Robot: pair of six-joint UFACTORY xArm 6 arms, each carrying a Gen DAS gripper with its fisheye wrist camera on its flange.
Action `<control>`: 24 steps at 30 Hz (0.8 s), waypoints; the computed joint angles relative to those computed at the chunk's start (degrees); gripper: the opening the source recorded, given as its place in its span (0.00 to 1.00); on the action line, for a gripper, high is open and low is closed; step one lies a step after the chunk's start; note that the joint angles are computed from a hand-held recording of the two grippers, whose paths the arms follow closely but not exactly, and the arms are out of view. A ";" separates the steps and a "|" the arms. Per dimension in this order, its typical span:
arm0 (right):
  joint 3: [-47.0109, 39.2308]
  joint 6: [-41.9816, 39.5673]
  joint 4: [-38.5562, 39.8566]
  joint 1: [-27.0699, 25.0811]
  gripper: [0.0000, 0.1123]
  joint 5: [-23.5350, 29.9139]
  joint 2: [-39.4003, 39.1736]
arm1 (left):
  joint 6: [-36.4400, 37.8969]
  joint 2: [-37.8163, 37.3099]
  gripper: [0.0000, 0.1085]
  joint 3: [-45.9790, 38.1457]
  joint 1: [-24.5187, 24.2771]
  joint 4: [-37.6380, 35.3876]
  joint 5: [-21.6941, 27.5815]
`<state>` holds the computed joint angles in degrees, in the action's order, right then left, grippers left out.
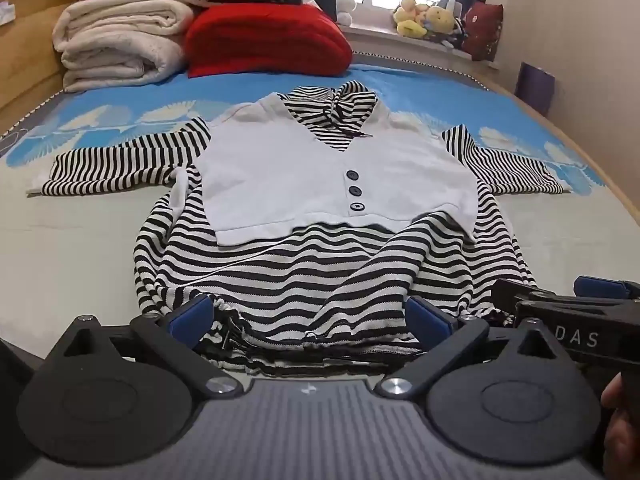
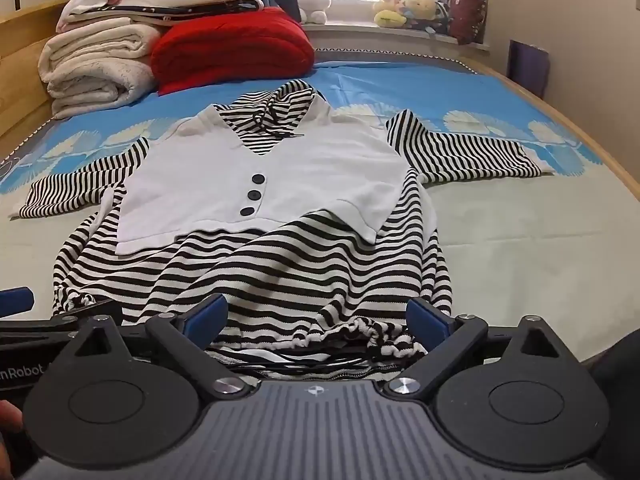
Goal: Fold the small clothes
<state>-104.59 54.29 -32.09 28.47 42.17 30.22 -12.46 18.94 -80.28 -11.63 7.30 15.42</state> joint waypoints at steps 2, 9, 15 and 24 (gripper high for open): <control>0.11 -0.09 -0.01 0.01 0.85 -0.16 -0.01 | -0.11 -0.12 0.94 0.09 -0.03 0.28 0.13; 0.47 -0.26 0.74 -0.13 0.84 -0.31 -0.11 | -1.50 0.41 0.94 0.10 -0.07 1.72 -0.97; 0.17 -0.66 1.10 -0.15 0.84 0.00 0.09 | -1.64 0.43 0.94 -0.22 -0.17 1.84 -0.47; -0.05 -0.32 0.37 -0.02 0.84 0.16 0.28 | -1.96 0.55 0.94 -0.40 -0.24 2.14 -0.51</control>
<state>-104.64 53.97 -31.71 28.45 42.32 30.51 -14.42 19.49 -80.67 -11.87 9.44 14.91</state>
